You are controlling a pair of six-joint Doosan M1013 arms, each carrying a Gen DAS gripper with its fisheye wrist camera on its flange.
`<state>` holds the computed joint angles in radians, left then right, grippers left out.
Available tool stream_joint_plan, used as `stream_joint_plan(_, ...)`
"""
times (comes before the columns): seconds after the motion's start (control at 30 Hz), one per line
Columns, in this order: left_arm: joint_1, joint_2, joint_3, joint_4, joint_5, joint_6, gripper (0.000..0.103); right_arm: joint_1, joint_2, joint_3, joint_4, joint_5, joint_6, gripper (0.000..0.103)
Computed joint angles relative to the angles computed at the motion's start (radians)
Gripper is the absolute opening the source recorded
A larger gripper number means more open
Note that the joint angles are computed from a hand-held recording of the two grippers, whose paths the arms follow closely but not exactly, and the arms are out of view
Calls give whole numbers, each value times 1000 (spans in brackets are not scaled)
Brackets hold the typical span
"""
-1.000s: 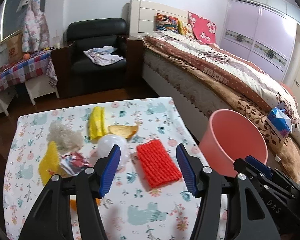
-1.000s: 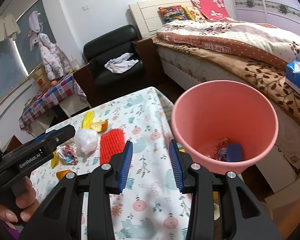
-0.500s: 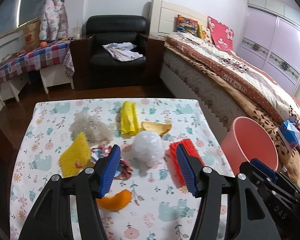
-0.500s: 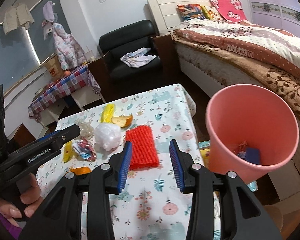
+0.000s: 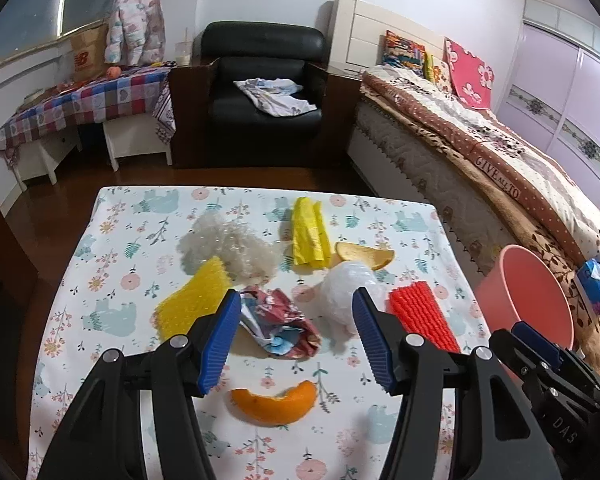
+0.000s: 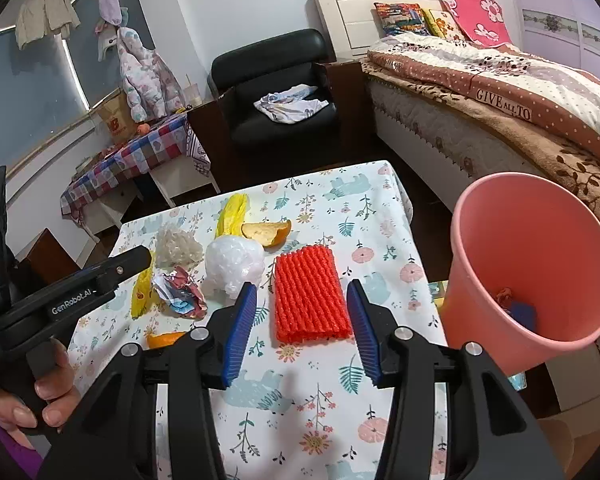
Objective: Collect trash
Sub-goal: 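Grasp the yellow foam net with the left tool while the right tool grasps the red foam net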
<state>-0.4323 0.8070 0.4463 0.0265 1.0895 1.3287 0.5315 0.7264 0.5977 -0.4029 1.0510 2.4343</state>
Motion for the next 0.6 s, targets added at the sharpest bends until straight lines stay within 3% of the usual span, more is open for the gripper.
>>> stream_joint_plan(0.27, 14, 4, 4, 16, 3, -18, 57, 3, 56, -96, 21, 49, -62, 48)
stream_joint_plan(0.43, 33, -14, 47, 2, -30, -27, 57, 4, 92, -154, 43, 83, -103, 48)
stream_joint_plan(0.53, 48, -26, 74, -16, -54, -26, 57, 5, 134, -230, 50, 134, -138, 48)
stream_joint_plan(0.6, 57, -38, 99, -27, -75, -17, 57, 10, 187, -327, 26, 209, -168, 48)
